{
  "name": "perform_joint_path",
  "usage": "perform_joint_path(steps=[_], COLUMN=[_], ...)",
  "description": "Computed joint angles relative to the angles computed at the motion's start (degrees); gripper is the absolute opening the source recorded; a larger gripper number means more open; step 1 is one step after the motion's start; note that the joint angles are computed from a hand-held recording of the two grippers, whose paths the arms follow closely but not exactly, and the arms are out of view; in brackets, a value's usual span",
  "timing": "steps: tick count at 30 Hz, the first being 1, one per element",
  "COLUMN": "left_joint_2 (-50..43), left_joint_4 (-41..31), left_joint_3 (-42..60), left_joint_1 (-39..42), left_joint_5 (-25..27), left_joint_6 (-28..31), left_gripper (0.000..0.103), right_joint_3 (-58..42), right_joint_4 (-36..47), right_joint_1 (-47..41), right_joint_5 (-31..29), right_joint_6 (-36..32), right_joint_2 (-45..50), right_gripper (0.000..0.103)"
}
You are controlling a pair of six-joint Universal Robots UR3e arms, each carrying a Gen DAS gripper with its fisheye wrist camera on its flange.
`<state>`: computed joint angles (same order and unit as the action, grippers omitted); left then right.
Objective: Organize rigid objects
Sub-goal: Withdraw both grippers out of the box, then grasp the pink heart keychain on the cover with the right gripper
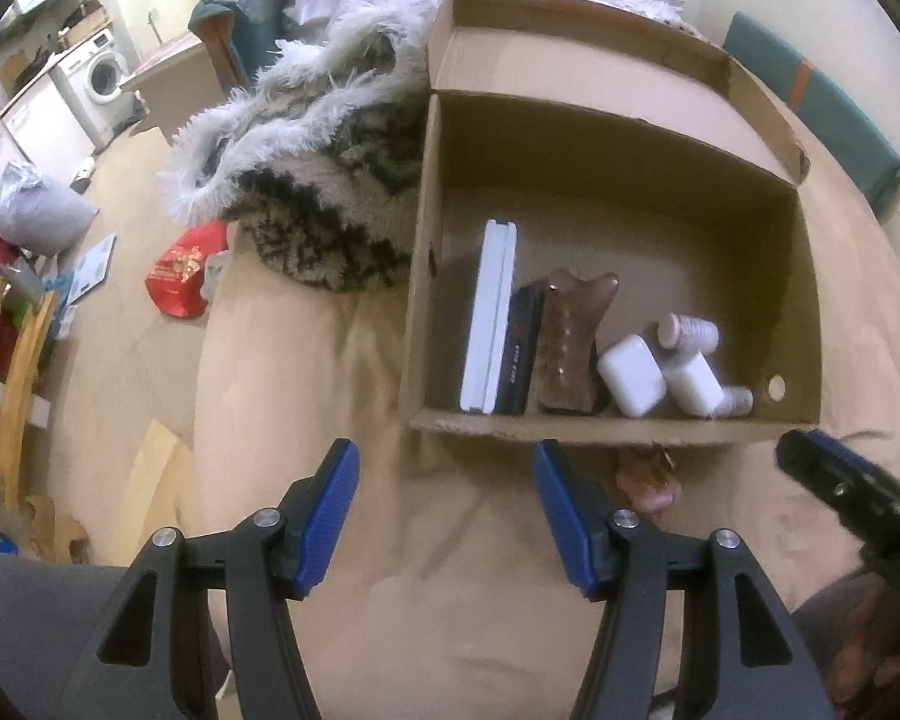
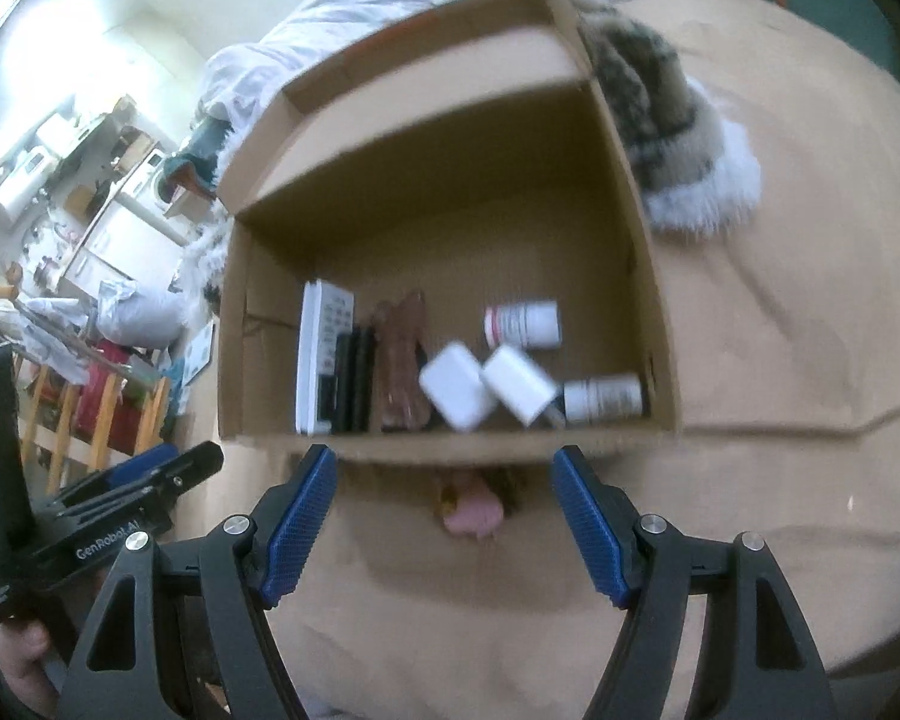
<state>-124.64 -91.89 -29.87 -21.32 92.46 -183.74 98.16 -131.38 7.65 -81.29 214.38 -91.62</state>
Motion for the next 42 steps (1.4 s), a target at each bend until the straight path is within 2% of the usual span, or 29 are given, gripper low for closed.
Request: perform_joint_path(steps=[3,8,12,16,21,24,27,31,32,34,39,41,42], left_joint_2=[2.48,3.27,4.28,3.59,1.77,1.16,-0.14,-1.52,-1.64,-2.09,-3.11,-3.21,-3.23], left_joint_4=[3.96,3.77,6.67,2.17,-3.86,-5.23,-6.73,-8.92,-9.03,-9.16,-9.21,-9.18,-9.24], left_joint_3=[-5.69,-6.95,-9.66,-7.21,-3.29,-2.35,-0.25,2.37,2.54,3.22,4.68,4.51,4.42], left_joint_1=[-0.24,1.63,1.18,3.65,5.58,5.58,5.46,5.71,5.67,5.34,4.75,4.93,5.08], left_joint_5=[1.4,-0.49,5.16,1.04,-3.91,-4.22,-4.65,-6.12,-6.28,-6.39,-5.34,-5.31,-5.4], left_joint_6=[0.08,-1.39,-3.42,-4.81,-6.51,-7.09,-7.35,-7.29,-7.24,-7.12,-7.02,-7.32,-7.47], left_gripper=[0.057,0.057,0.057,0.057,0.057,0.057,0.057,0.057,0.057,0.057,0.057,0.057,0.057], right_joint_3=[0.37,1.89,2.73,5.65,4.26,3.31,-1.27,-11.6,-13.42,-16.64,-24.72,-25.31,-25.93], right_joint_4=[0.81,1.51,1.69,0.26,2.12,1.71,3.71,9.38,9.98,10.83,14.46,14.67,15.48], right_joint_1=[1.34,2.02,1.42,-0.78,-0.58,-0.36,1.48,6.45,7.29,8.6,11.96,12.78,13.06], right_joint_5=[-1.61,-2.89,-2.47,-0.16,-2.13,-0.52,-0.13,-4.62,-5.48,-6.94,-13.01,-13.99,-14.07], right_joint_6=[0.87,3.07,4.21,6.13,6.62,6.13,3.57,-0.95,-1.61,-2.73,-4.31,-4.95,-5.2], right_joint_2=[-0.1,-0.57,0.01,-0.86,2.02,4.74,9.88,18.56,20.21,23.27,30.06,30.29,30.26], right_gripper=[0.078,0.078,0.078,0.078,0.078,0.078,0.078,0.078,0.076,0.064,0.053,0.044,0.035])
